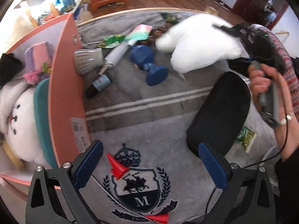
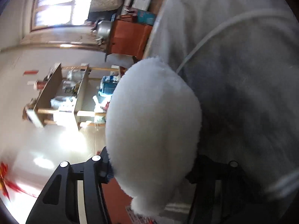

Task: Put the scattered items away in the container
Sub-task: 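Grasp the white fluffy plush with the right tool while the left tool grasps the black pouch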

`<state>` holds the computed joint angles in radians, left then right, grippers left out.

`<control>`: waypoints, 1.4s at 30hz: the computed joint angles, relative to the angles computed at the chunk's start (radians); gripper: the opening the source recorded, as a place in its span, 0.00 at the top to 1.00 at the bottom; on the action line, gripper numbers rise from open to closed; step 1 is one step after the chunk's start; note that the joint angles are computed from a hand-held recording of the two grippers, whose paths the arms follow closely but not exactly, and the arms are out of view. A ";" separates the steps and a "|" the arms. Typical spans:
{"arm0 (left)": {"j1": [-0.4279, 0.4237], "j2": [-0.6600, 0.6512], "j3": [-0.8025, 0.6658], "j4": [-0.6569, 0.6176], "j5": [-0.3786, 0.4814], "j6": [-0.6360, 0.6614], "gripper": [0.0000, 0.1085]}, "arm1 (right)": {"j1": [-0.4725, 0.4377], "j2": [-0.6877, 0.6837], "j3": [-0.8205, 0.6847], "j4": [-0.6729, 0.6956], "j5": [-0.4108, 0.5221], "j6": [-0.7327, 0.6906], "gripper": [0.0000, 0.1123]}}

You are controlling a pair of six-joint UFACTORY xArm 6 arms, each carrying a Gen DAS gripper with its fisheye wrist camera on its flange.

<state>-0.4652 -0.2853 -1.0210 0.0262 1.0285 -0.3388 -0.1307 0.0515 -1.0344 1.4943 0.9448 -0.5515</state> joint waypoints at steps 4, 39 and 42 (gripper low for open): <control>-0.066 -0.010 0.017 0.034 -0.036 0.033 0.06 | -0.172 -0.255 0.208 0.183 0.175 -0.084 0.52; -0.238 0.482 -0.393 0.046 -0.082 0.155 0.65 | -0.683 -0.523 0.479 0.174 0.558 -0.016 0.43; -0.187 0.397 -0.352 0.032 -0.113 0.103 0.77 | -0.684 -0.532 0.483 0.180 0.551 -0.009 0.43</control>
<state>-0.6521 0.1114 -1.3726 0.0584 0.9159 -0.2362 -0.8152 -0.4807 -0.5514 1.6742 1.4954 -0.5608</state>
